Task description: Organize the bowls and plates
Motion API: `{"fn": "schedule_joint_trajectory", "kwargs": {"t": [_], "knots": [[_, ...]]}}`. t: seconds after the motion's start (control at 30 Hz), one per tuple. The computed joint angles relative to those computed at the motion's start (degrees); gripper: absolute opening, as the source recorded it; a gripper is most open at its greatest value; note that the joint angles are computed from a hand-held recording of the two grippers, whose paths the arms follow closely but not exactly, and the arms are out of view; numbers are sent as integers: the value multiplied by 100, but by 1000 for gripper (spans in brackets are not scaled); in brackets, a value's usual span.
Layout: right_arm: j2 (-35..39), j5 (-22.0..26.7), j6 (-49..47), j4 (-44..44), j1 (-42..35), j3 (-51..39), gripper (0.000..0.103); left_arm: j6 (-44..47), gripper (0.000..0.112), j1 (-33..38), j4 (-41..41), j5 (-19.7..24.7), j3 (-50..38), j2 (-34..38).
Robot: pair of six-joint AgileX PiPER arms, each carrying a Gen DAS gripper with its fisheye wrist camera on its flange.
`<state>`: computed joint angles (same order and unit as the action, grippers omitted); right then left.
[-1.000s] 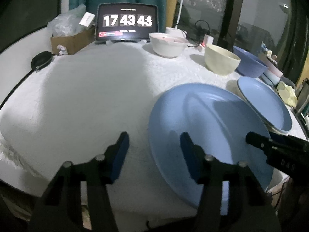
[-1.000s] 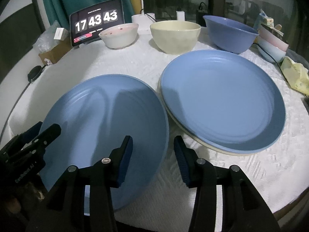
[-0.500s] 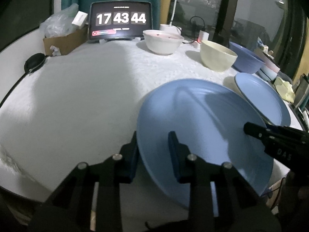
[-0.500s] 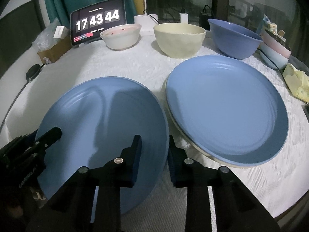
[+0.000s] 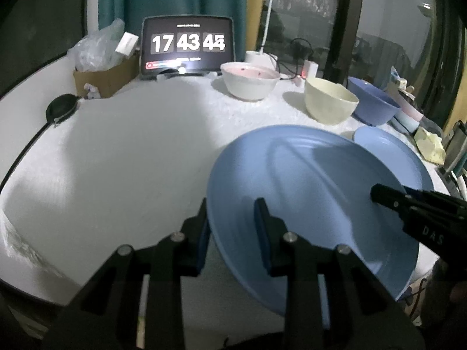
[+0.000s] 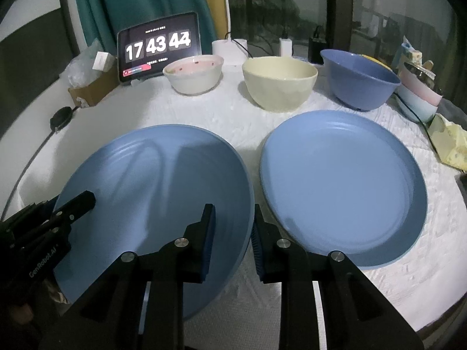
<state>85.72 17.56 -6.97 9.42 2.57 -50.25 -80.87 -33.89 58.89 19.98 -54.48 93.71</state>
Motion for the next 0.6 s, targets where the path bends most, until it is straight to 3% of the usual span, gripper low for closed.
{"fn": "schedule_joint_trajectory", "kwargs": {"t": [0.6], "knots": [[-358, 320, -1844, 1729, -903, -91, 25, 799, 30, -592, -674, 693, -873, 148]]}}
